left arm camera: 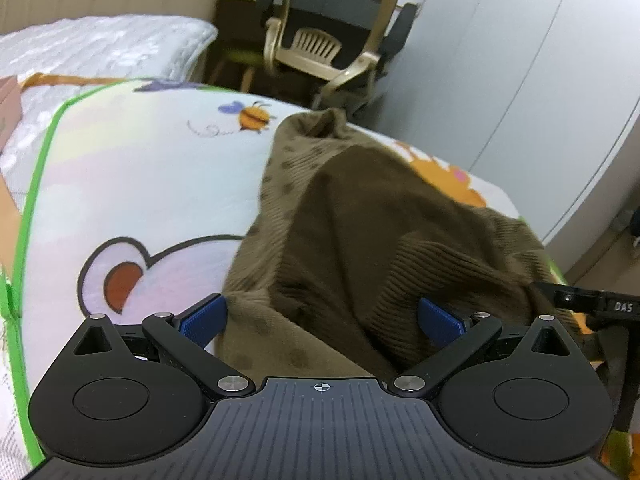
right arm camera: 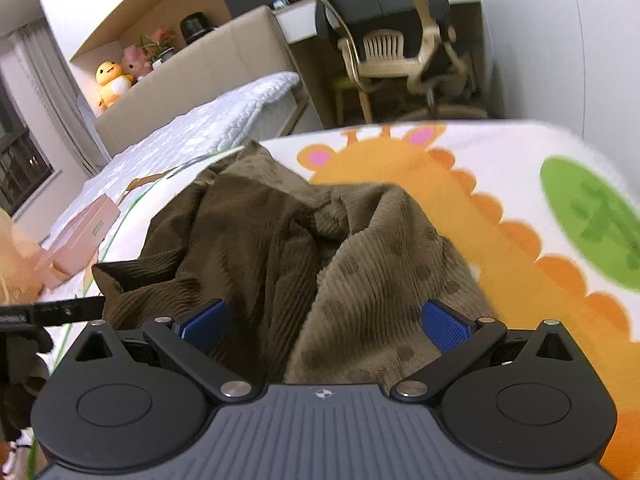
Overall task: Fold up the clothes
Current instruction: 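Grasp the dress fabric with the left gripper while the right gripper grasps another part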
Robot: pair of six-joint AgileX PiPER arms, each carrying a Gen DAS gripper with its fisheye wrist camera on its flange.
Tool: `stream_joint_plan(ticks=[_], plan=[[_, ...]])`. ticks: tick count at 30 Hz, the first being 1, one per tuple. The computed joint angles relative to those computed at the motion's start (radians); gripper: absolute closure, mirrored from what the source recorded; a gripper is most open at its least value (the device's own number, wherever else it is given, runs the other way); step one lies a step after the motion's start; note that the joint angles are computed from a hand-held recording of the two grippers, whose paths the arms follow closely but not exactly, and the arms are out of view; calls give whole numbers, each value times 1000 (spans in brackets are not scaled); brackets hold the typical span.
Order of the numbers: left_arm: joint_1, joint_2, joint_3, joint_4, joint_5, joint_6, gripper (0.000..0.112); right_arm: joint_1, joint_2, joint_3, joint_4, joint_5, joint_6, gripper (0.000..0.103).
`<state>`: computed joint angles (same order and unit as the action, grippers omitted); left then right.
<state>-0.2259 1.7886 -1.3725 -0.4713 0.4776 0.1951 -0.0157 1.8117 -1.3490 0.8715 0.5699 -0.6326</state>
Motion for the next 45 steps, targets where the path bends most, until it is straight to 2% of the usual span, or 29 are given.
stream_joint_plan(ticks=[3, 7, 11, 13, 16, 18, 20, 22, 25, 26, 27, 29, 30, 31, 33, 35, 41, 45], plan=[[21, 25, 2, -56, 17, 40, 9, -29, 6, 52, 167, 1, -141, 0], [16, 15, 56, -131, -54, 140, 9, -56, 6, 83, 288, 19, -223, 0], [18, 14, 64, -151, -54, 184, 9, -34, 10, 41, 155, 32, -159, 0], [22, 26, 32, -116, -8, 203, 9, -10, 8, 24, 68, 26, -137, 0], [58, 38, -31, -116, 104, 240, 9, -2, -9, 15, 22, 37, -143, 0], [87, 10, -5, -193, 78, 290, 9, -10, -46, 39, 84, 3, -218, 0], [101, 8, -8, -245, 39, 322, 9, 0, -65, 27, 81, -65, -250, 1], [102, 38, -45, -275, 22, 324, 9, 23, -25, -57, -31, -109, -180, 13], [82, 110, -127, -278, 18, 316, 16, 59, 122, -278, -270, -87, 48, 29], [70, 136, -156, -256, 17, 311, 26, 69, 181, -364, -346, -64, 132, 31], [58, 159, -182, -214, 25, 278, 40, 75, 245, -450, -391, -28, 204, 32], [42, 200, -224, -149, 49, 212, 45, 76, 359, -603, -400, 57, 278, 40], [34, 198, -207, -154, 26, 212, 45, 75, 391, -641, -377, 95, 279, 49], [28, 187, -188, -153, 14, 220, 46, 74, 402, -645, -355, 120, 268, 52], [22, 159, -150, -167, 14, 249, 57, 89, 359, -552, -320, 91, 179, 52], [13, 115, -88, -174, 15, 271, 57, 101, 273, -408, -288, 50, 78, 52], [-18, -109, 220, -340, 23, 453, 56, 69, -22, 20, -160, -7, -134, 52], [-80, -233, 388, -387, -48, 475, 51, 35, -227, 295, -51, -60, -313, 52]])
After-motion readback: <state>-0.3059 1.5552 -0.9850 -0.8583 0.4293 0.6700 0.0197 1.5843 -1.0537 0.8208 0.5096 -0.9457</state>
